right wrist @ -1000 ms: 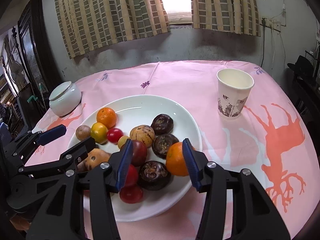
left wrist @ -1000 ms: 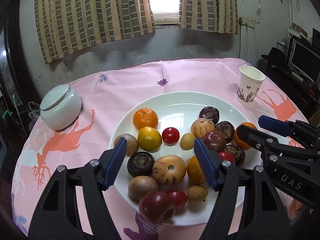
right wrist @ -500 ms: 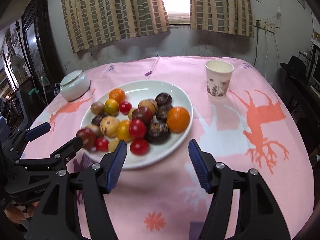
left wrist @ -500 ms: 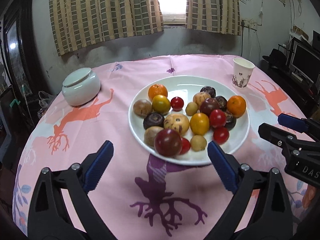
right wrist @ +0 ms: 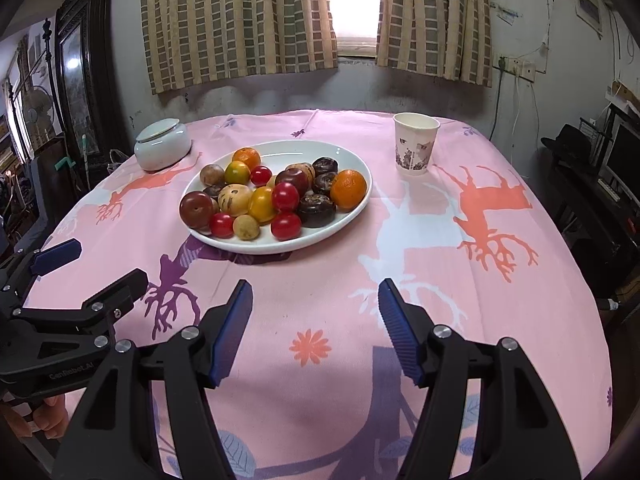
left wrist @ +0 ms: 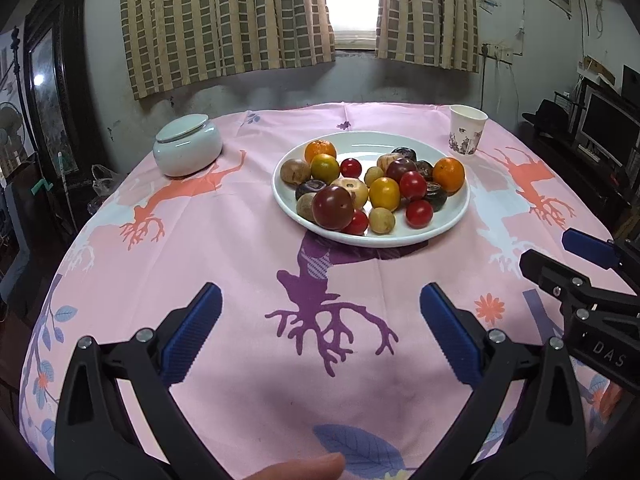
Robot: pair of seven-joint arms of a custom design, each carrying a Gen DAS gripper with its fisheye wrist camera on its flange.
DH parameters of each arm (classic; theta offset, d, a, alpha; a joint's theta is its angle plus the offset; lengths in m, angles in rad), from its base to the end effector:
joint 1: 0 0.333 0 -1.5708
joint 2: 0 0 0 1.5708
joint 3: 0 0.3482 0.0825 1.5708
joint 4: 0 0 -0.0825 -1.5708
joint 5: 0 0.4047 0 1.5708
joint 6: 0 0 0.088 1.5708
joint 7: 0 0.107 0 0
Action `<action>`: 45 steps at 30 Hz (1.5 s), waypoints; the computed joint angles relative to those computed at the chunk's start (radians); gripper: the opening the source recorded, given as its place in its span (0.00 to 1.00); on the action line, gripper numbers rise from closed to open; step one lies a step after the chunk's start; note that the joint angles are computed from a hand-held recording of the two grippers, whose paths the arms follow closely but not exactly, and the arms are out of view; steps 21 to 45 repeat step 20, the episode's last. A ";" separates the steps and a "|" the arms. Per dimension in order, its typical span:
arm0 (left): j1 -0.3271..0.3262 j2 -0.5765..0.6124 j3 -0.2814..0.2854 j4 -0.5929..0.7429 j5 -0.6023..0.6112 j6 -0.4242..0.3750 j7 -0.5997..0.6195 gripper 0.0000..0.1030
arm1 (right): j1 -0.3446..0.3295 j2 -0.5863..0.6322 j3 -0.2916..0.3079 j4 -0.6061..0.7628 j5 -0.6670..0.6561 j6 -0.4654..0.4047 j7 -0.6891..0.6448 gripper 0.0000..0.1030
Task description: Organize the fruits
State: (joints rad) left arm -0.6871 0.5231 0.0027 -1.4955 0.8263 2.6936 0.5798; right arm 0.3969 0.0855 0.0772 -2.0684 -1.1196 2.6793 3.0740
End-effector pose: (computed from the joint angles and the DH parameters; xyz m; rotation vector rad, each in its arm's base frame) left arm 0.5863 -0.5103 0.4544 -1.4271 1.9954 -0.8566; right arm 0.5351 0.3049 0.4562 -1.6064 1.8258 -0.7950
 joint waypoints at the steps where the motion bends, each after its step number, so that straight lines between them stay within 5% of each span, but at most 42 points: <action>1: -0.002 -0.006 0.002 -0.009 0.003 0.003 -0.008 0.98 | 0.002 -0.005 0.001 -0.006 -0.006 -0.002 0.007 0.64; 9: 0.013 -0.031 -0.008 -0.063 0.016 0.038 -0.055 0.98 | 0.010 -0.009 0.011 -0.021 -0.034 -0.010 0.040 0.64; 20: 0.010 -0.012 -0.009 -0.102 -0.020 0.020 -0.034 0.98 | 0.026 0.031 0.022 -0.048 0.133 -0.027 -0.081 0.66; 45: 0.010 -0.012 -0.009 -0.102 -0.020 0.020 -0.034 0.98 | 0.026 0.031 0.022 -0.048 0.133 -0.027 -0.081 0.66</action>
